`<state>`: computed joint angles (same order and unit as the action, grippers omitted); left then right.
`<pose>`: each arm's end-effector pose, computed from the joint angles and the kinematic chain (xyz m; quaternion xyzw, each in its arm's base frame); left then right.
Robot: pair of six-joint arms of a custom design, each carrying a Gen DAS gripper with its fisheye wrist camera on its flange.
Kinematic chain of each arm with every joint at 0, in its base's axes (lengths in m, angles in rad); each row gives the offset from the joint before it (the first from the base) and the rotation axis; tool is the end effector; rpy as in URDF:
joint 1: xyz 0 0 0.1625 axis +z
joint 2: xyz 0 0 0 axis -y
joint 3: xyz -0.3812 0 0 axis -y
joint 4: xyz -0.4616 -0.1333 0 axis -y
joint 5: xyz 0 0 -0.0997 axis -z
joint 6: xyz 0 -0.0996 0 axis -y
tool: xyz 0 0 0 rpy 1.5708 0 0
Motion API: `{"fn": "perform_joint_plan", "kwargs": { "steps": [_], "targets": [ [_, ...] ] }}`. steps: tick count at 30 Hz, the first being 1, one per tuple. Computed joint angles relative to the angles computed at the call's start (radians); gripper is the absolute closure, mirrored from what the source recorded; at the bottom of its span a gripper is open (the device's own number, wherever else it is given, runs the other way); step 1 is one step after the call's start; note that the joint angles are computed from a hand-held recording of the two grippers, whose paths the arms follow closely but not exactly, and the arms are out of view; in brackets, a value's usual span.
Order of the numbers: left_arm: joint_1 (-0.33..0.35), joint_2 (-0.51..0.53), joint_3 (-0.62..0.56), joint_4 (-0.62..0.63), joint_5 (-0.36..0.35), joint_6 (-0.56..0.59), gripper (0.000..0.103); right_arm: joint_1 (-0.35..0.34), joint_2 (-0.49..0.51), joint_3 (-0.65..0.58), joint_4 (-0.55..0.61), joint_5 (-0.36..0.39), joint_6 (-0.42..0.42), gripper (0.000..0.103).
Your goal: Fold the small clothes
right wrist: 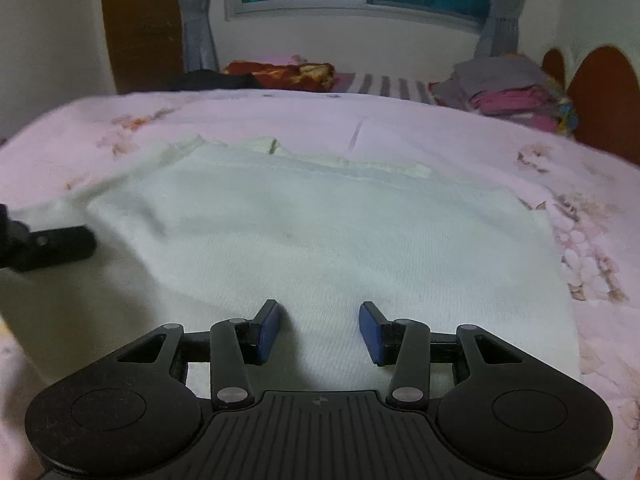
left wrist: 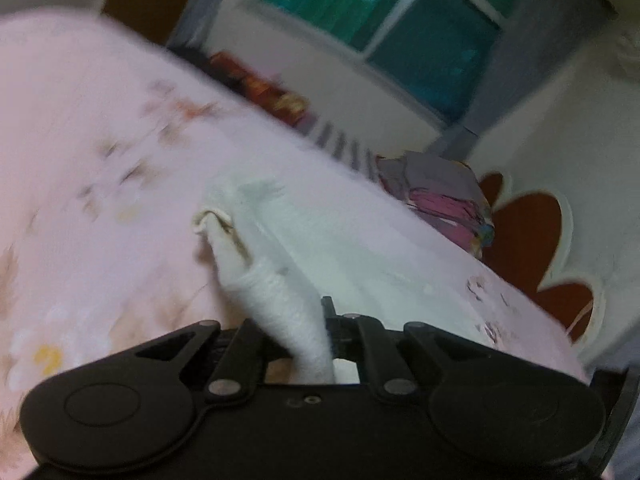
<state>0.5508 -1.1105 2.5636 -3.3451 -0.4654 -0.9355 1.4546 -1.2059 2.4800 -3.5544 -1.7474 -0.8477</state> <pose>-0.1668 -0.3633 0.0347 -0.0484 0.8430 -0.5058 0.1768 0.0674 -0.4212 0.0677 0.3055 -0.8832 0.2683 0.2337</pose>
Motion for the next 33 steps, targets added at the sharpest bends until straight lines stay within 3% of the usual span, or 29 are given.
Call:
{"fn": "perform_joint_plan", "kwargs": {
  "steps": [3, 9, 15, 19, 24, 28, 33],
  "targets": [
    [-0.019, 0.072, -0.079, -0.014, -0.003, 0.161, 0.096, -0.044, -0.104, 0.018, 0.099, 0.081, 0.042, 0.059],
    [-0.029, 0.214, -0.215, -0.008, -0.137, 0.399, 0.096, -0.136, -0.313, 0.061, 0.222, 0.16, 0.047, 0.059],
    [-0.028, 0.308, -0.274, 0.111, -0.25, 0.455, 0.096, -0.224, -0.479, 0.079, 0.321, 0.185, 0.058, 0.059],
    [-0.062, 0.339, -0.269, 0.139, -0.235, 0.464, 0.095, -0.252, -0.544, 0.084, 0.374, 0.211, 0.072, 0.059],
    [-0.095, 0.284, -0.223, 0.167, -0.3, 0.49, 0.076, -0.267, -0.591, 0.074, 0.498, 0.289, 0.126, 0.059],
    [-0.126, 0.201, -0.158, 0.21, -0.354, 0.478, 0.065, -0.235, -0.536, 0.044, 0.532, 0.265, 0.153, 0.059],
    [-0.159, 0.054, -0.058, 0.245, -0.294, 0.378, 0.049, -0.216, -0.425, -0.014, 0.499, 0.228, 0.191, 0.059]
  ]
}}
